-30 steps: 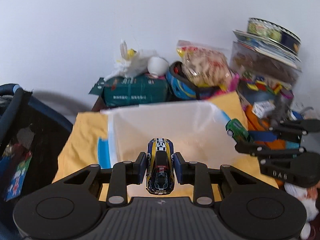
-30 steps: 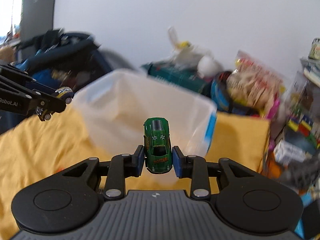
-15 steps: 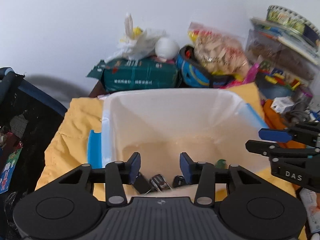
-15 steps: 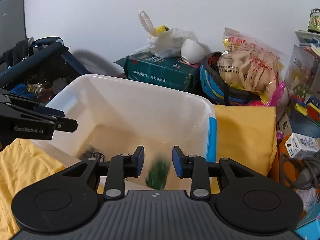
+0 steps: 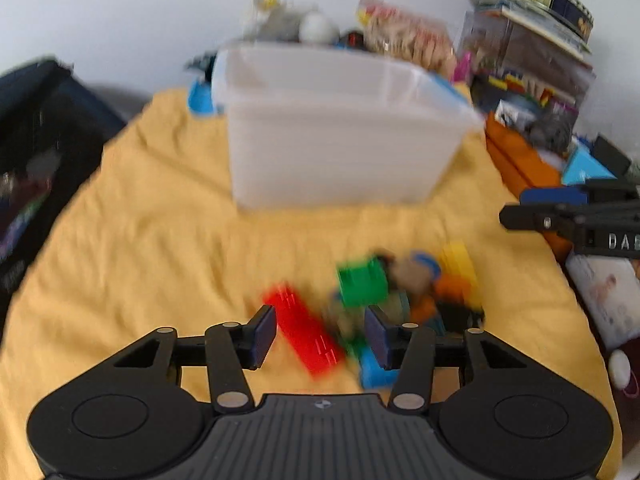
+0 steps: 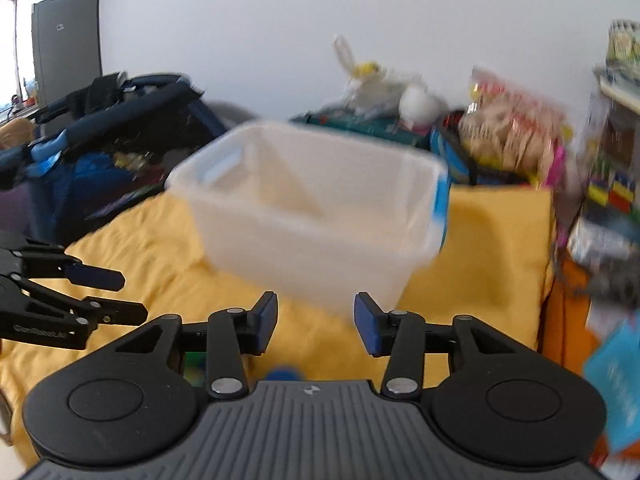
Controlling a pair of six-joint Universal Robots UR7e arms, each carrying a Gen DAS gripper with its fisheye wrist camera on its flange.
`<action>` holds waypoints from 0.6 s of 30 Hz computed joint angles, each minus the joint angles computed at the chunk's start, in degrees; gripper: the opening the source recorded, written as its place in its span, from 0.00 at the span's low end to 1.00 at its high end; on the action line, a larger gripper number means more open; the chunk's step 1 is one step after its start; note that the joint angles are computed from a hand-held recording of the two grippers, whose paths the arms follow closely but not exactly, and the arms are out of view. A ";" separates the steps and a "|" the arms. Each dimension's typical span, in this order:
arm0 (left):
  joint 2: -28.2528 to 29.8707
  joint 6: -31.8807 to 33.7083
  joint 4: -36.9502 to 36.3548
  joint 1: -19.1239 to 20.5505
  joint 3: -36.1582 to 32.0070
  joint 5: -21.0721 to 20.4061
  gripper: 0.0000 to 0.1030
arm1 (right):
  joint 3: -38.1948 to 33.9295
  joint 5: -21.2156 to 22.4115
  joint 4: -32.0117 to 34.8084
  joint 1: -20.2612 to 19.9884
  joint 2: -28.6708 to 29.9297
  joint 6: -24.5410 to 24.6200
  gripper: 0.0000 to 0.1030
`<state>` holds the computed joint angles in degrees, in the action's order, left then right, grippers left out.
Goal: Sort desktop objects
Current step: 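Grasp the long red Lego brick with the left tool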
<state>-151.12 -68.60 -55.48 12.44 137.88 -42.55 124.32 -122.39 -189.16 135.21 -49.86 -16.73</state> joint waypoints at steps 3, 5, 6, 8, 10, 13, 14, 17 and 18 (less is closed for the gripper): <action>-0.71 -0.38 0.57 -1.54 1.48 -1.15 0.51 | 3.01 0.47 2.63 -0.43 -1.23 4.18 0.45; 0.51 4.16 -4.39 1.03 3.05 -0.17 0.50 | 4.10 -0.06 4.47 -0.68 -1.65 6.96 0.45; 1.33 7.08 -8.67 3.38 3.91 0.40 0.50 | 4.53 -0.41 5.09 -0.64 -1.85 8.29 0.45; 2.20 8.54 -13.67 6.74 5.17 0.82 0.47 | 5.31 0.12 5.46 -0.79 -2.60 9.69 0.45; 2.82 8.32 -16.69 10.06 5.61 0.95 0.46 | 6.04 -0.16 5.34 -0.31 -3.15 9.77 0.45; 0.37 7.54 -16.24 11.79 5.29 0.30 0.44 | 6.62 -1.20 4.90 0.69 -3.53 9.46 0.45; -0.50 7.83 -16.27 12.57 5.22 0.05 0.44 | 7.08 -1.27 4.64 0.93 -3.78 9.58 0.46; -0.42 7.43 -13.65 13.99 4.85 0.65 0.43 | 7.79 -1.32 4.20 0.78 -3.90 9.65 0.47; -0.59 7.70 -13.39 14.06 4.88 0.93 0.43 | 7.85 -1.43 4.43 0.69 -3.79 9.91 0.47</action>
<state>-151.71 -60.90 -68.87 26.49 142.76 -41.62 132.17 -123.81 -184.72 135.90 -53.66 -6.83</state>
